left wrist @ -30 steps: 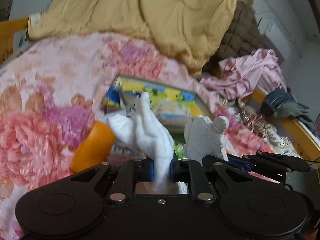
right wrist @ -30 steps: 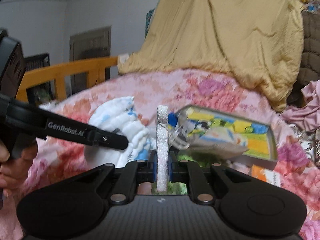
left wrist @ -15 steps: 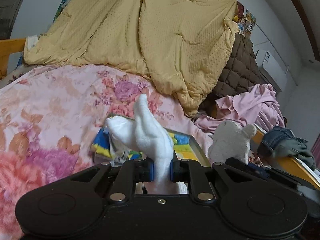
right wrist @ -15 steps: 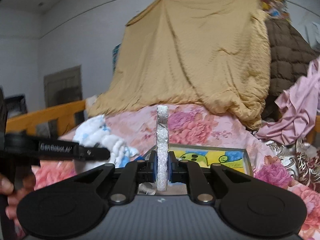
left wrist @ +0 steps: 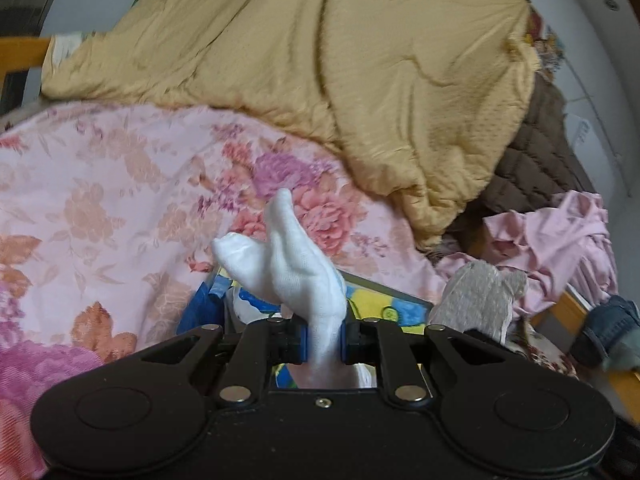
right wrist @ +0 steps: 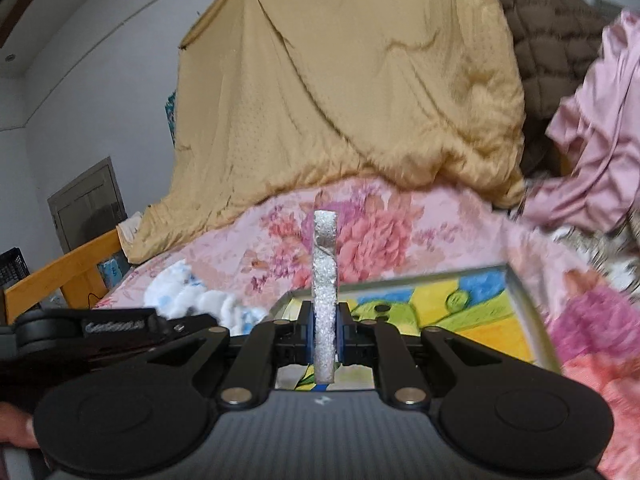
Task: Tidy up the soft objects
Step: 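Lift the white cloth and foam strip and carry both over the frog tray, then open the right gripper to drop the foam strip while the left lowers the white cloth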
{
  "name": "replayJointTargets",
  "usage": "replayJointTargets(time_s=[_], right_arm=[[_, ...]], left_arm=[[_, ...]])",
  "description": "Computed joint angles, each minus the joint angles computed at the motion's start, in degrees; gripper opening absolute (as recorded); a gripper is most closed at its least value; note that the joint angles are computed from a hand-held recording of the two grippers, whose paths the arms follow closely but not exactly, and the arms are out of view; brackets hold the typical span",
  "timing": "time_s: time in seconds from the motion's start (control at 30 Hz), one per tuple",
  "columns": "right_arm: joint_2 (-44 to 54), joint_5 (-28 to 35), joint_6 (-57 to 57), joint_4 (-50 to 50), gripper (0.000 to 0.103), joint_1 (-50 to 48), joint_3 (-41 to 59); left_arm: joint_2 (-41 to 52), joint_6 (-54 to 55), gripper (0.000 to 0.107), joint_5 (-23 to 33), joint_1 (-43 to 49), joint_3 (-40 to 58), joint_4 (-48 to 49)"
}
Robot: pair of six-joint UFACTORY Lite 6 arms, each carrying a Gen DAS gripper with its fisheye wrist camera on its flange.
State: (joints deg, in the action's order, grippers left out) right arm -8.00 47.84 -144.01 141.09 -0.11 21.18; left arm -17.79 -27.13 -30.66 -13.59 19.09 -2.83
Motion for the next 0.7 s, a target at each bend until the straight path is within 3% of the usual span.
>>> replayJointTargets(time_s=[0.1,0.33,0.5,0.7], right_arm=[[5.8,0.6,1.5,-0.4,0.012,0.8,2.9],[15.8,-1.8,1.9,1.9,0.012,3.6,10.1],[18.2,-5.2,0.8,4.6,0.012,5.2,12.5],[17.8,-6.2,-0.6,6.4,0.019,5.0,12.1]], left_arm=[[8.6,-7.7,0.015,-2.2,4.1,4.9,10.3],[20.8,-13.8,0.015,-5.2,8.8,11.0,19.2],[24.4,-17.1,0.015,-5.9,10.8,13.5,23.8],[26.3,-14.5,0.015,-3.2,9.3,15.2,21.6]])
